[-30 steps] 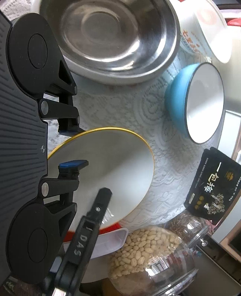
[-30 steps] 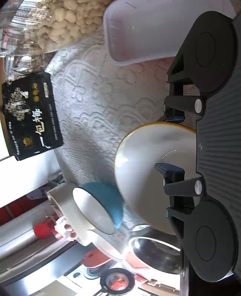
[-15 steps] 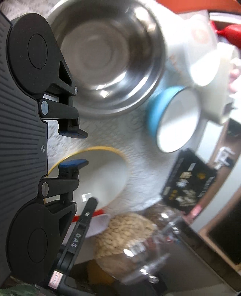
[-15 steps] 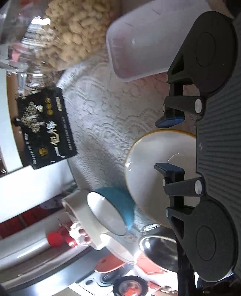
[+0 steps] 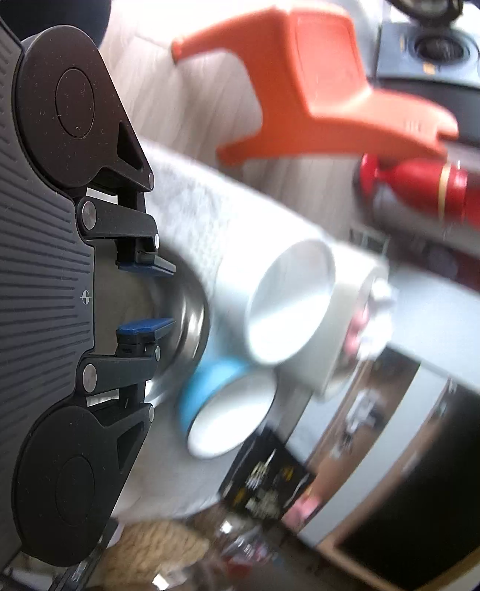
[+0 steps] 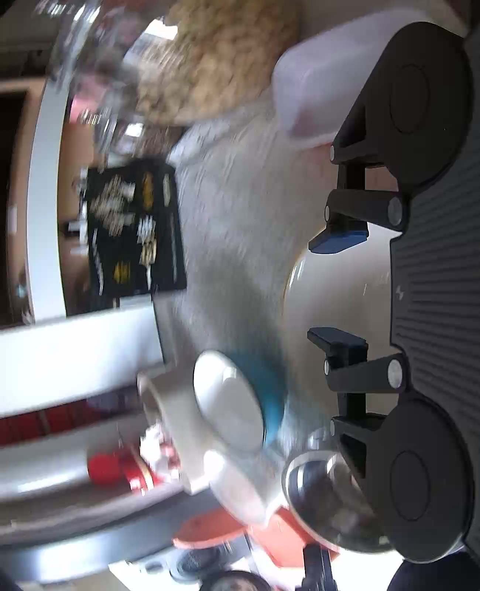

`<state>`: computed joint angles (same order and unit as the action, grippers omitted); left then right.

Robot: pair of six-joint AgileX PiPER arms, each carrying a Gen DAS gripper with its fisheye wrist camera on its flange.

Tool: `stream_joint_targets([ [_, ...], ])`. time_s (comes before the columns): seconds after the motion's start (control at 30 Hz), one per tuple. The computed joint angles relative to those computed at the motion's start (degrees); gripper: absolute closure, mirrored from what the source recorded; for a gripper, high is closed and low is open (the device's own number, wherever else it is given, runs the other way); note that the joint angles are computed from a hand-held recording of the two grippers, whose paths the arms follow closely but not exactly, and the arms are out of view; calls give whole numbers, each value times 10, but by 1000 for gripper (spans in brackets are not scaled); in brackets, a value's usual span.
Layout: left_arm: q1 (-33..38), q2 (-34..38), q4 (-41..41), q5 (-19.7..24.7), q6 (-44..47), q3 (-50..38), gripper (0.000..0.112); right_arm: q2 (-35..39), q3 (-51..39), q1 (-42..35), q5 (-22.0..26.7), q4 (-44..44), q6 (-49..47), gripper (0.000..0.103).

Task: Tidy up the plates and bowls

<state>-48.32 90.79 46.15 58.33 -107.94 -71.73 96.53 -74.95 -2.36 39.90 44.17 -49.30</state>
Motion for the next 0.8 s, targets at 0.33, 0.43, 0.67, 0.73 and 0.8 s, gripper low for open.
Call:
stream_joint_targets([
  [0.33,38,-57,-23,-86,-25,108,86,94,-163,144,109,-104,85,58],
  [0.43,45,-70,-33,-109,-29,136,83,133,-214,177,136,-134,124,58],
  [0.67,78,-79,-66,-214,-11,185,83,204,-289,221,158,-205,205,58],
  [0.73,85,-79,-72,-232,-9,191,83,219,-306,226,171,-213,221,52],
  [0.8,94,-83,-78,-247,-2,198,83,221,-307,232,170,-221,229,49],
])
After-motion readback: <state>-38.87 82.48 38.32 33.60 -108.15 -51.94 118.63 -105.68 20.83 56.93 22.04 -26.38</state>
